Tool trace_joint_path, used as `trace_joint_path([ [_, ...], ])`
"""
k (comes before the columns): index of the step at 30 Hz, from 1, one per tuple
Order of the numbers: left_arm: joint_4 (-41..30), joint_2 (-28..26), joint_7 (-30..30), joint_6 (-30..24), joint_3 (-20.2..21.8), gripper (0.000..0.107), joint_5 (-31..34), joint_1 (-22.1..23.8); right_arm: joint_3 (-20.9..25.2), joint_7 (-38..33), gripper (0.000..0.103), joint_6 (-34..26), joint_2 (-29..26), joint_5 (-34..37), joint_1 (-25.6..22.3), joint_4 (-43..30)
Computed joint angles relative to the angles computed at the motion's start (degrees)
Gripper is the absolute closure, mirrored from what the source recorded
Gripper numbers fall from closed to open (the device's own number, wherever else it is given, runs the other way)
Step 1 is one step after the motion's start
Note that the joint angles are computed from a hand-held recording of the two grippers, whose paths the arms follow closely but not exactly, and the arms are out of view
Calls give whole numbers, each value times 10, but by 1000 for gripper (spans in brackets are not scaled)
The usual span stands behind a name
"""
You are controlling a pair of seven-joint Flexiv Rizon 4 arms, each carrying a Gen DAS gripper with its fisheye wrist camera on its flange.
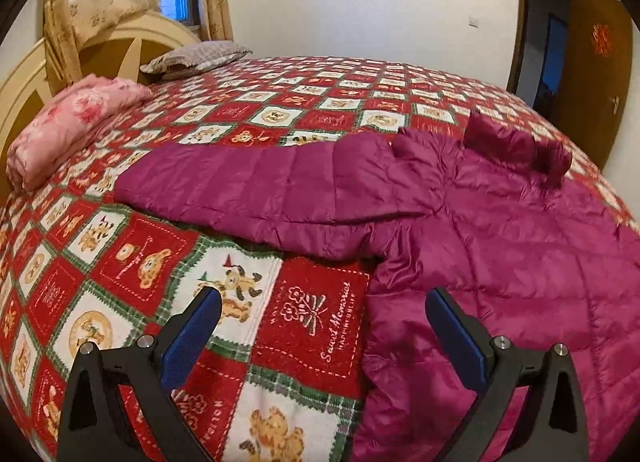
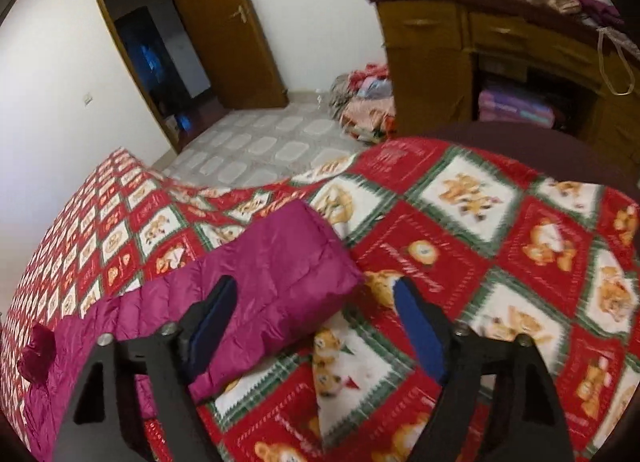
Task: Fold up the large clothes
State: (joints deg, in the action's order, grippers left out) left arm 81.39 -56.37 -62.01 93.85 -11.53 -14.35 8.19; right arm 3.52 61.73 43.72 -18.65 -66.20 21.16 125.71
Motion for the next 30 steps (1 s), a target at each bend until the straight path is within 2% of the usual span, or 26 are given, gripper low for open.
trace_joint_path([
  [1,-3,-6,1,10,9,5,4,-8,-4,-3,38,15,-8,-6,-6,-3],
  [3,-10,-16,2,15,29,5,10,-22,-6,-32,49,35,-27,11,-13,-17],
  [4,-14,-20,2,8,40,5,10,-30,-6,-48,59,37,-35,27,-13,-23],
  [6,-17,-24,1,-5,45,5,9,-33,-18,-31,73,63,-39,3,-13,-14],
  [8,-17,-25,1,-10,34,5,6,-26,-24,-23,77,62,-38,-8,-11,-6],
  [12,-20,-30,9,-38,-11,5,-5,7,-14,-106,89,15,-45,32,5,-31],
  [14,-18,-32,16,-44,-31,5,-12,21,-16,-120,90,-6,-35,24,15,-37],
  [17,-18,-33,17,-38,-23,5,-15,12,-11,-161,90,-52,-22,-2,35,-67],
  [21,-13,-34,22,-32,-33,5,-17,19,-6,-223,90,-64,-36,-47,57,-134],
  [25,-9,-34,28,-28,-42,5,-17,25,-14,-287,90,-21,-87,-83,83,-230],
  [28,-9,-35,29,-27,-44,5,-18,26,-22,-343,90,21,-148,-90,101,-321],
  [30,-9,-35,31,-26,-47,5,-18,28,-43,-391,90,60,-201,-75,125,-395],
])
